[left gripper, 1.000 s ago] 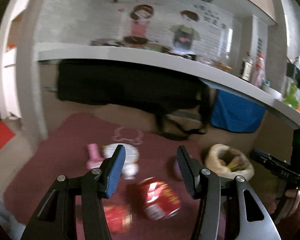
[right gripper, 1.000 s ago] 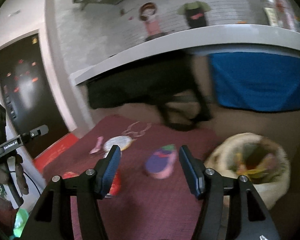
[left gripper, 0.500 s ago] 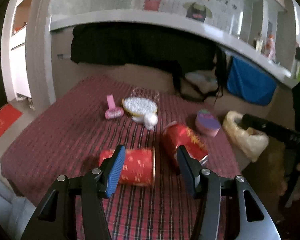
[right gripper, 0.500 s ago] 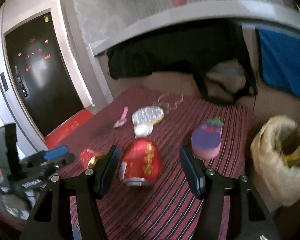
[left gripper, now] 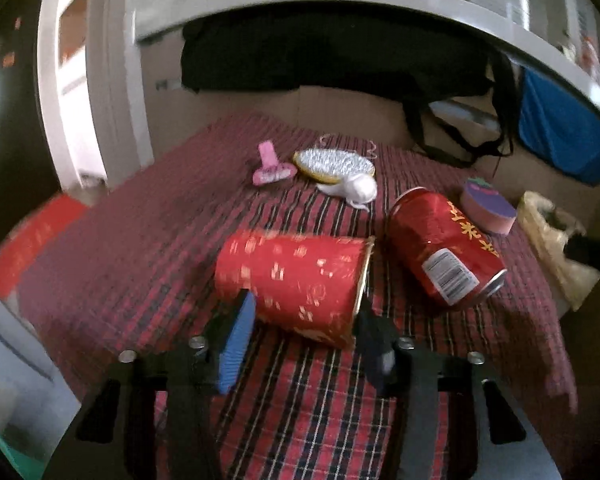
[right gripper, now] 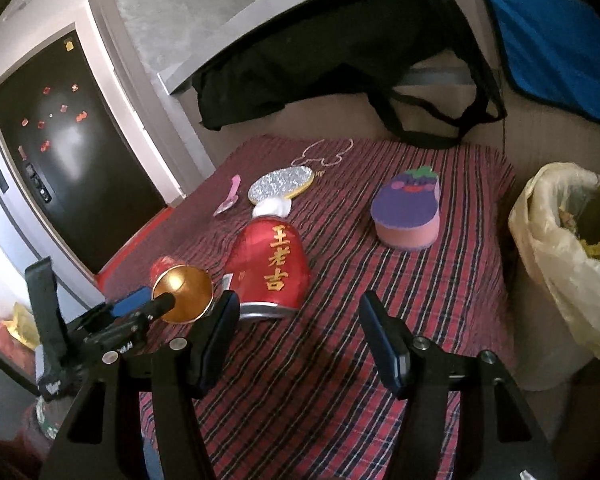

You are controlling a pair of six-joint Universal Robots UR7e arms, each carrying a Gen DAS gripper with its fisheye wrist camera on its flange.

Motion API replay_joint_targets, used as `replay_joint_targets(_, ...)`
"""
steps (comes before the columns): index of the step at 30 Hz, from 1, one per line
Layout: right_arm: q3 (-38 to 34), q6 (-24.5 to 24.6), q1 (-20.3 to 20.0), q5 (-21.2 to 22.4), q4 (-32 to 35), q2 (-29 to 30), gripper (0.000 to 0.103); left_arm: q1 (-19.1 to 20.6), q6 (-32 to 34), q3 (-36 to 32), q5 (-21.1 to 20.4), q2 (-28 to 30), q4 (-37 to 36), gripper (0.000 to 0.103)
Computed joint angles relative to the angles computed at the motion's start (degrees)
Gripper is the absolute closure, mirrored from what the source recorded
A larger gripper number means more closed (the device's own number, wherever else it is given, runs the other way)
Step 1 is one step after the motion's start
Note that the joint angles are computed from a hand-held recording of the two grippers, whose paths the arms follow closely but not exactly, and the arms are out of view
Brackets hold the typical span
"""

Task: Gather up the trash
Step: 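Move both tools back to the bed toward the red cup and can, then grasp the red paper cup with the left tool while the right grasps the red can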

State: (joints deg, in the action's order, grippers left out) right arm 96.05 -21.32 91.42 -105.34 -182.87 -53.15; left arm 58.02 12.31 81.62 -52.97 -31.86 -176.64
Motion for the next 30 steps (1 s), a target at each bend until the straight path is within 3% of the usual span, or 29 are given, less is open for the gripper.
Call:
replay_joint_targets(3,0.11,0.03,-0.15,0.32,0.81,0.33,0.044,1.58,-5.93,-0.38,-3.46,-1.33,3.95,0.085)
replay_joint_targets(6,0.05,-1.04,0.04,0.05,1.07,1.09,0.044,2.07,-5.62,1.89,-3.66,-2.58,-1.29,0.091)
replay_joint_targets(11,-0.99,-1.19,0.52,0.07,1.56,2.61,0.044,3.69,-7.67,4.46,-7.02,-5.58,-5.78,0.094)
replay_joint_targets(18,-7.37,-3.54,2.46,-1.77,3.18,6.5,0.044,3.88,-3.96,6.78,-6.64,-6.8,-13.72,0.098)
replay_joint_targets(21,-11.95,-4.06,2.58,-3.72,5.87,8.98,0.043,4.06,-3.49,6.69,-6.94,-6.79,-13.06,0.098)
replay_joint_targets(30,-20.67,-2.14,0.87,-3.12,16.13,13.45,0.039,5.2,-6.25,6.12,-8.1,-6.71,-8.87,0.098)
